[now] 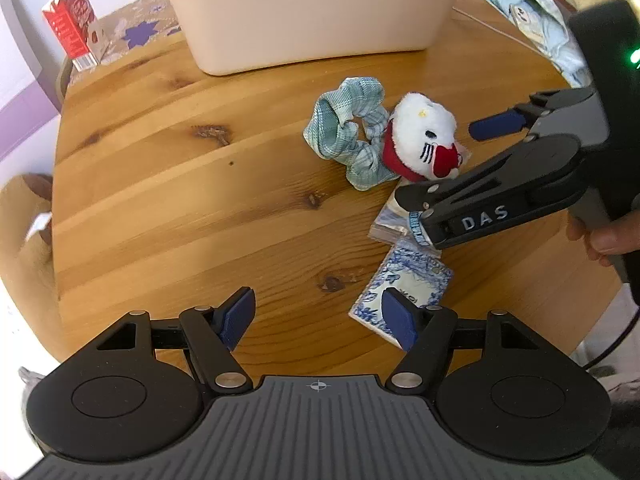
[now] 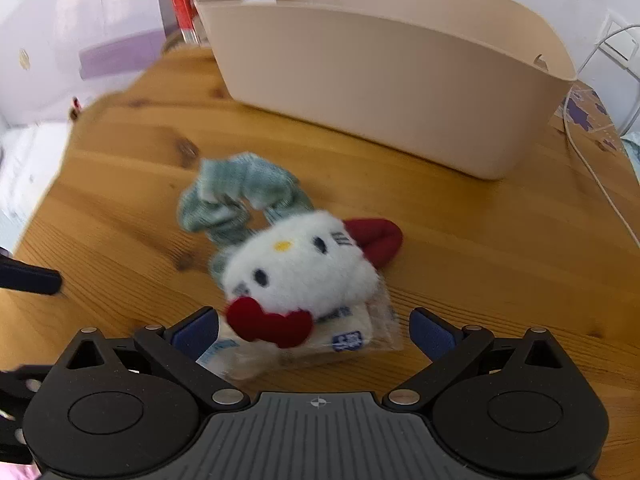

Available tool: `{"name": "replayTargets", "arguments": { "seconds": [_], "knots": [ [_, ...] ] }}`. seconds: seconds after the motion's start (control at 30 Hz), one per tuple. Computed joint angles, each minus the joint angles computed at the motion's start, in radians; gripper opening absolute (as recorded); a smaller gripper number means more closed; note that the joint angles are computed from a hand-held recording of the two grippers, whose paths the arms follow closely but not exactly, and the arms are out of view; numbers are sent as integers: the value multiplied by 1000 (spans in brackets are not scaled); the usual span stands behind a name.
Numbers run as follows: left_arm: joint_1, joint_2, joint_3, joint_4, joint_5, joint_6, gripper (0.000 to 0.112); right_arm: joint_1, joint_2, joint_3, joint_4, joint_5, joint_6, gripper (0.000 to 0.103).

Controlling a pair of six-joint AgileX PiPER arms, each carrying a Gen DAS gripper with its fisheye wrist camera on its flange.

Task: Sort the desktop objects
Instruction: 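Grip the blue-and-white tissue pack with the left tool while the right tool grips the bread snack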

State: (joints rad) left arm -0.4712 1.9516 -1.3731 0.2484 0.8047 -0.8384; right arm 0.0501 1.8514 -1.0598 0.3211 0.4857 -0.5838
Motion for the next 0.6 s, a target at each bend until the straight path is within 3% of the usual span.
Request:
{"name": "replayTargets", "arguments": {
  "seconds": [0.13,0.23,0.47,0.6],
  "knots": [
    [11,-1,10,-61,-45,35,71,-30,1,-1,5,20,-31,103],
    [11,19,-12,-84,-45,66,71,-42,-4,7,-74,15,17,103],
    [-1,66,-74,-134,-39,155,71,-120,-33,52,-116,14,-7,103],
    [-16,89,-96,-131,-32,131,71,-159,-32,39,-127,28,3,103]
  ]
}}
